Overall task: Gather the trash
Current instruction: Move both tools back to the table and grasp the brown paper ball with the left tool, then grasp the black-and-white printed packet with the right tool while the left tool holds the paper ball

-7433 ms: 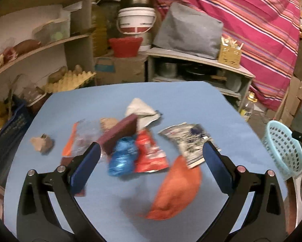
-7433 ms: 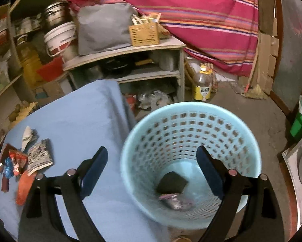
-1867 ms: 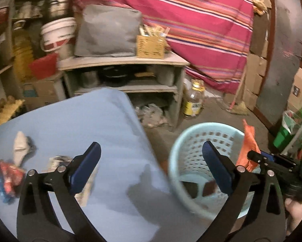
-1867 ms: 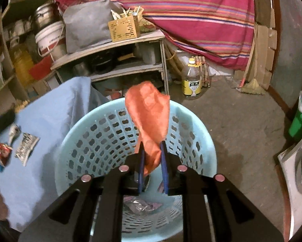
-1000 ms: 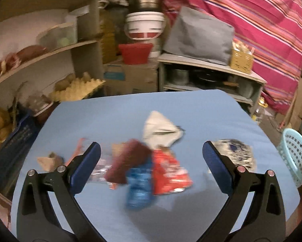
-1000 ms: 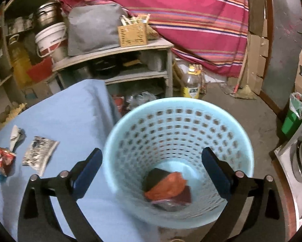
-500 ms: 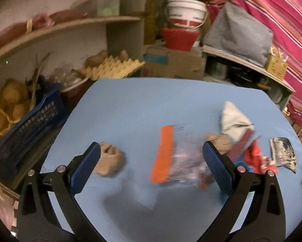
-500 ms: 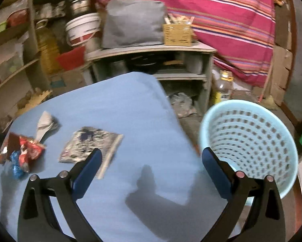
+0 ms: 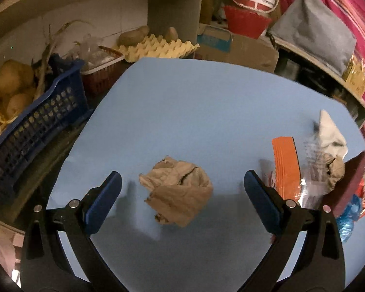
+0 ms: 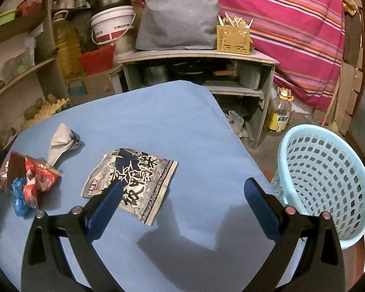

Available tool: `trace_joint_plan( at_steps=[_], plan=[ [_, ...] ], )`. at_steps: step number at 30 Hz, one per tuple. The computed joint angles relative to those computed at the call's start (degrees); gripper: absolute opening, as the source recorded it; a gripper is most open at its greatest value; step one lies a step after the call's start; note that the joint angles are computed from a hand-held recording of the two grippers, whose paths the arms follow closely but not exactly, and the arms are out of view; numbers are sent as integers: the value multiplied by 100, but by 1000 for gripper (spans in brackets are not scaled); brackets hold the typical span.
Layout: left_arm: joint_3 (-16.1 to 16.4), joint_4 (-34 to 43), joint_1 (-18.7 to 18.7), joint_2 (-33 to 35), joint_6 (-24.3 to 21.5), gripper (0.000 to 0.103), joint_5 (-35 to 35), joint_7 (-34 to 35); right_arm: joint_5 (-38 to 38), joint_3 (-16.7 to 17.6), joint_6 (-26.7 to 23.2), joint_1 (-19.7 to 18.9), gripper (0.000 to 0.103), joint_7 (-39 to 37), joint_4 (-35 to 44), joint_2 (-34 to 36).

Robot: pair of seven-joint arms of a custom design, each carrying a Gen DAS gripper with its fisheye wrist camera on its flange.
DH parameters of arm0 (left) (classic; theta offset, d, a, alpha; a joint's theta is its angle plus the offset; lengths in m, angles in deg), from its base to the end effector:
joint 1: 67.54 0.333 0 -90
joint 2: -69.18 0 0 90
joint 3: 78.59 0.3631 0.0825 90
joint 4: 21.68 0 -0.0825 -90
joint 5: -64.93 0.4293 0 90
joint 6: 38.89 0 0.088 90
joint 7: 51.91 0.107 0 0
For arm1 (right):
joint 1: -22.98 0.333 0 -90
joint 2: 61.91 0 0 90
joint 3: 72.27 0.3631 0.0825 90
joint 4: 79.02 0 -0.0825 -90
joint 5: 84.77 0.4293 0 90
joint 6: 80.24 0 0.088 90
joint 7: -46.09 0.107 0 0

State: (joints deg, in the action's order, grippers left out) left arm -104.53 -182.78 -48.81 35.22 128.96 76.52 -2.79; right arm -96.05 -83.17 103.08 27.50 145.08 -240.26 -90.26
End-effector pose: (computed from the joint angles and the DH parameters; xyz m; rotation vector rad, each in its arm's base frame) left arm 0.3962 -0.0618 0.4365 -2.0874 1.4025 -0.5927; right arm 0.4081 -0.0290 0.4564 -1.6147 1.7599 -0.7556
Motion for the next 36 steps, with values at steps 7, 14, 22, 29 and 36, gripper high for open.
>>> trace_joint_plan(
  at_steps=[7,14,22,29,36],
  plan=[
    [374,119,-353,305,-150,59,-161,284,7,134,-36,-6,97,82,95,269],
    [-10,88,11,34,-238,55,57,-37,-56,345,-84,-124,97,160,125,358],
    [-3,-15,-145,-852,-306,56,11,-350,-119,502,-241,-26,97,229,310,601],
    [-316,178,-279,-827,-174,56,-80,-349,-469,1209,-585,-696,97,778,749,1020],
    [-500,341,-310,-603,-135,56,40,-359,-565,905,-886,-355,79,824,916,1163]
  ],
)
